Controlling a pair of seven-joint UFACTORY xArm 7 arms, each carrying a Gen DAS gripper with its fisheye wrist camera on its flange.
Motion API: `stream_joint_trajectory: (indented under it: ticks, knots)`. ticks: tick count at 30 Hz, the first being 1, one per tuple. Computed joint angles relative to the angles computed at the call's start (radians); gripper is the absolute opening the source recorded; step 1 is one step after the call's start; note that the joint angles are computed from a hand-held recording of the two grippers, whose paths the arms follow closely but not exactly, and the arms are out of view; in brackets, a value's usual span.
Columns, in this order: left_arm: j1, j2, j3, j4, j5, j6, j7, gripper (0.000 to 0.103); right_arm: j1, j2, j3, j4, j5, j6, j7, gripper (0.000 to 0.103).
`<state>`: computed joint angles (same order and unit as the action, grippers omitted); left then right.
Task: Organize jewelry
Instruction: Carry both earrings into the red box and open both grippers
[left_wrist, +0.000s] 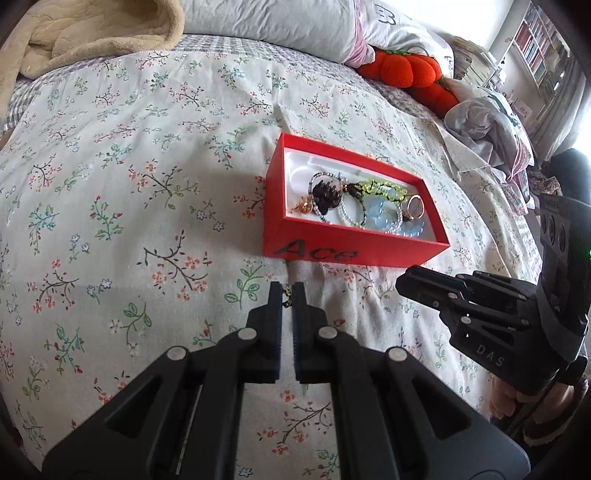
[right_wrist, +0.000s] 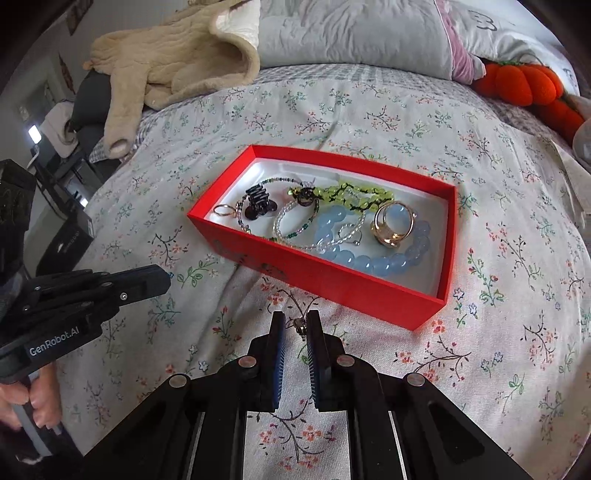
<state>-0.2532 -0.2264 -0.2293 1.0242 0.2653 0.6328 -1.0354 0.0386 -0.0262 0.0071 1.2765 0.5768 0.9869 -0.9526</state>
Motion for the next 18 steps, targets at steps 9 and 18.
stream_joint_trajectory:
  ticks: [9,18]
  knots:
    - [0.009,0.035,0.006,0.056,0.013,-0.057,-0.031,0.006,-0.032,0.003,-0.024,0.076,0.082,0.061,0.006,0.011]
    - [-0.010,0.120,0.025,0.120,-0.008,-0.106,-0.032,0.006,-0.067,0.063,-0.021,0.171,0.116,0.075,0.057,0.011]
